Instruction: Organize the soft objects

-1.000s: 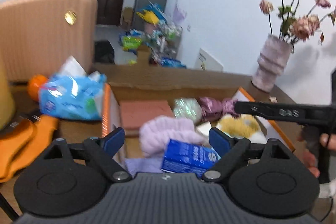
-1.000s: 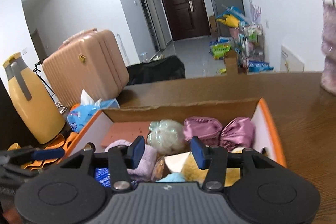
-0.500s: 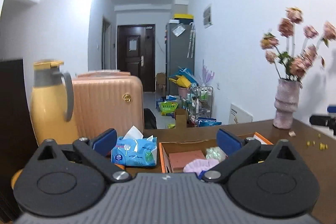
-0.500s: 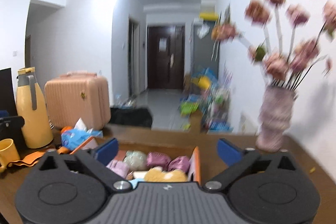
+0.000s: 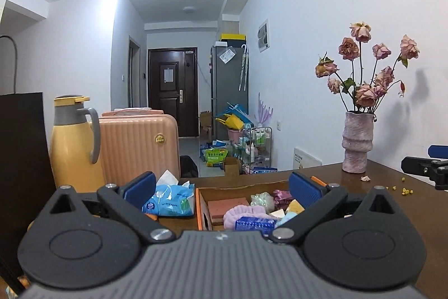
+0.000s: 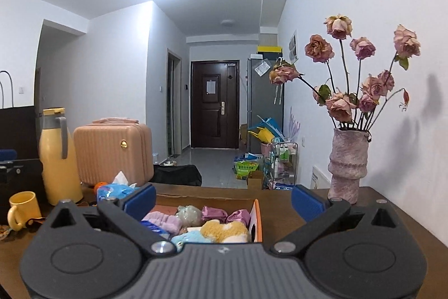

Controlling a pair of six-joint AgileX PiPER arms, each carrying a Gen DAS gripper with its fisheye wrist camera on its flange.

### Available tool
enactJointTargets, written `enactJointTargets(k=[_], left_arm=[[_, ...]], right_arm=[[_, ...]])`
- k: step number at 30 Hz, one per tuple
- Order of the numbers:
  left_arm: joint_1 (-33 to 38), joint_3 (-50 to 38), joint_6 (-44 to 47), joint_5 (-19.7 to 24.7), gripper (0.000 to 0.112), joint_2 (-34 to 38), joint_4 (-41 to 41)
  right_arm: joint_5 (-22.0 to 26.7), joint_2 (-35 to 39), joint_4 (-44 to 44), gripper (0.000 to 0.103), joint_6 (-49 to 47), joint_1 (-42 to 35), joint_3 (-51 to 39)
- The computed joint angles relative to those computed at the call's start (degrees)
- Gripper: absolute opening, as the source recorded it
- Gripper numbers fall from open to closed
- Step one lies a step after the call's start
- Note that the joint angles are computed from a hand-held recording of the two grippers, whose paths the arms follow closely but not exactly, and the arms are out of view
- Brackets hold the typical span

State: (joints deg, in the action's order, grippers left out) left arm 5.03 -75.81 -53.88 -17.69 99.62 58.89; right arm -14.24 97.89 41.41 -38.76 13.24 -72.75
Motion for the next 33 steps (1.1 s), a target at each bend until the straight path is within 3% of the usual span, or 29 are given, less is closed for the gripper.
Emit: enactJointTargets(k=[4,14,19,22,23,26,33], left_arm=[[1.1,9.6,9.0,-3.1,0.103,-4.6,-8.7],[9.2,38.1,17.9,-18.5,0.103,-20.3,-15.0],[15.7,49.0,18.3,-24.4,0.103,-25.5,-10.8],[19.3,55.0,22.0,-28.2,0.103,-28.2,-9.8],[20.2,56.2,22.9,-29.3,0.103,-28.8,-8.7],[20.8,58.6,25.9,-31.2,0.103,-29.9,-9.0],[18.6,58.1,25.8,-29.3,0.103,-30.4,-12.5]], right_arm=[[-6.2,-5.8,-4.6,0.103,5.8,2.9,10.7],[-22.7,-19.3,3.7,0.103,3.3,17.9,34.9],[-38.0,-22.5,13.4,0.103,7.2,33.0,46.5],[-48.8,-19.5,20.8,0.103,10.0,43.9,50.6],[-50.4,-18.3,21.6,0.103,10.7,45.9,51.1],[-49.5,-16.3,20.3,0.103,9.5,46.5,50.7],[-49.9,-15.7,22.0,0.103,7.9,47.8,49.6]])
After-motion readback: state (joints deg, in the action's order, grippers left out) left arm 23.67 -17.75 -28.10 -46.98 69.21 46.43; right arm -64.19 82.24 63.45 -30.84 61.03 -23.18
